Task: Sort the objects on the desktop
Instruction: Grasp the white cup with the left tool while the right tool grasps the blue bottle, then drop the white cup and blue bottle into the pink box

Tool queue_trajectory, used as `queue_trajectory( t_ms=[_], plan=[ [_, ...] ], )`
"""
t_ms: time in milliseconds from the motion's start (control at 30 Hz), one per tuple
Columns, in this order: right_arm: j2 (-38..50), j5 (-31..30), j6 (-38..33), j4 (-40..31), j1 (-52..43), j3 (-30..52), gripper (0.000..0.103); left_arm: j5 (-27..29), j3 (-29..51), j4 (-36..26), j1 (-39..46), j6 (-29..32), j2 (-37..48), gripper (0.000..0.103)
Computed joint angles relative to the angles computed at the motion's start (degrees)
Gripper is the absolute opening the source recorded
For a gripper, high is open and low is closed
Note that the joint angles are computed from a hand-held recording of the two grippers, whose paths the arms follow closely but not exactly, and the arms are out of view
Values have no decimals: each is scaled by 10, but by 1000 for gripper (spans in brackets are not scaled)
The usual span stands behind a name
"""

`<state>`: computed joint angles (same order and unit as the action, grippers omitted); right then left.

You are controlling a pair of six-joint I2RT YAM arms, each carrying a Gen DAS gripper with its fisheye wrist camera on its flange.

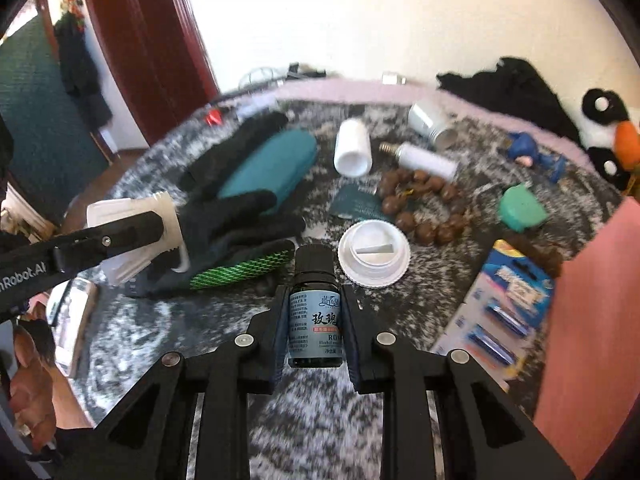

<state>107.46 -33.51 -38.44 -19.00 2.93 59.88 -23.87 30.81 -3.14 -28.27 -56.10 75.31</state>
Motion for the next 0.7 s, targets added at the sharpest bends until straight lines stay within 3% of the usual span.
queue_trajectory(
  t_ms=[167, 400, 567, 700],
  plan=[
    [-112, -67, -60, -72, -67, -42, 26, -87, 45, -91, -105, -33, -62, 0],
    [-229, -183, -190, -241, -213, -14, 26, -199, 187, -175, -258, -45, -18, 0],
    [-221, -277, -314, -397, -360, 96, 26, -226, 313, -173, -320, 25, 68, 0],
    [-175, -323, -302, -405, -454, 185, 26, -186, 444, -154, -324, 105, 168, 0]
  ],
)
